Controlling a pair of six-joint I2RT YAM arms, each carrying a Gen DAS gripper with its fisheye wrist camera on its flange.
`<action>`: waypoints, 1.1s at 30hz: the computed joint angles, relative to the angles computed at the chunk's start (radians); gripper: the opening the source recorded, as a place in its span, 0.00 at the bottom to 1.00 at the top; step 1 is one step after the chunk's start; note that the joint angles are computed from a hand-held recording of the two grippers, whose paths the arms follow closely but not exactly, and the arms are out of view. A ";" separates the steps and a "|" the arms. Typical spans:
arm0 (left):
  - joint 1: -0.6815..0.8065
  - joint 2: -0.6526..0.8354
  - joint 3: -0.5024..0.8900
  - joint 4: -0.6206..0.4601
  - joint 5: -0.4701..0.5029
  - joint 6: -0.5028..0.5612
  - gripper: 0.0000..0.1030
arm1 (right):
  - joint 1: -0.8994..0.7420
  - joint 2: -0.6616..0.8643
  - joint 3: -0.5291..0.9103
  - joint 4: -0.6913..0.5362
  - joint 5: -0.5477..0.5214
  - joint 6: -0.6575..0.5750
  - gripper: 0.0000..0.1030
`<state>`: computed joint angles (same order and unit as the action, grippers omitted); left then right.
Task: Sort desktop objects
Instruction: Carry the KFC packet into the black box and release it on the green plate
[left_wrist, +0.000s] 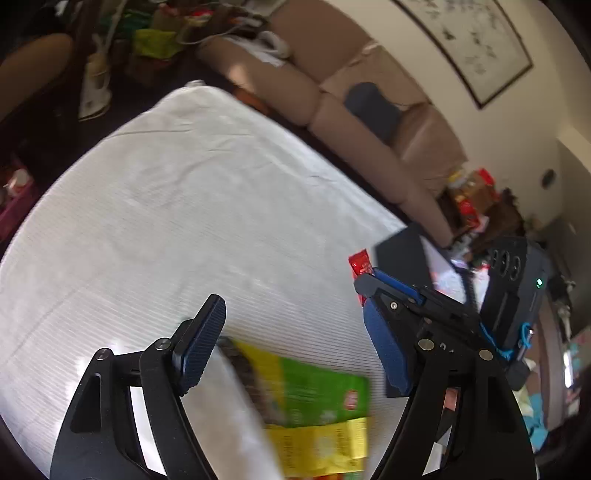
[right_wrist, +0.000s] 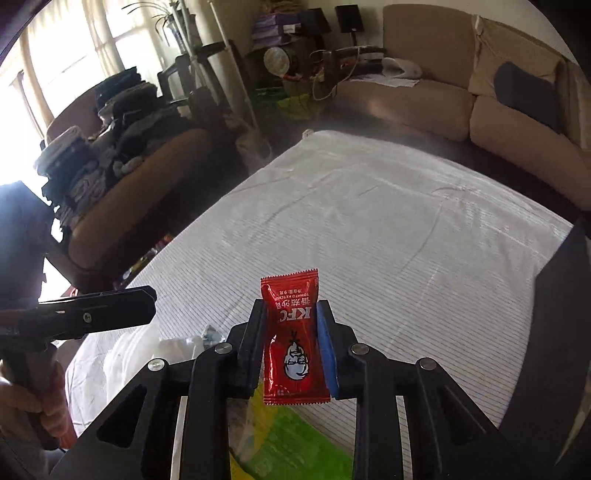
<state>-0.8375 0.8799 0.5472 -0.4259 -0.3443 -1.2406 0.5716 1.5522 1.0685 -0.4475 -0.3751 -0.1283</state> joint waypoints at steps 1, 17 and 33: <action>-0.013 0.038 0.023 0.033 0.011 0.011 0.73 | -0.030 -0.021 0.009 -0.030 -0.015 -0.010 0.26; -0.002 0.865 0.955 -0.105 0.108 0.226 0.73 | -0.644 0.228 0.441 -0.316 -0.105 -0.179 0.26; -0.038 1.127 1.259 -0.285 0.073 0.245 0.73 | -0.678 0.550 0.698 -0.372 -0.164 -0.076 0.44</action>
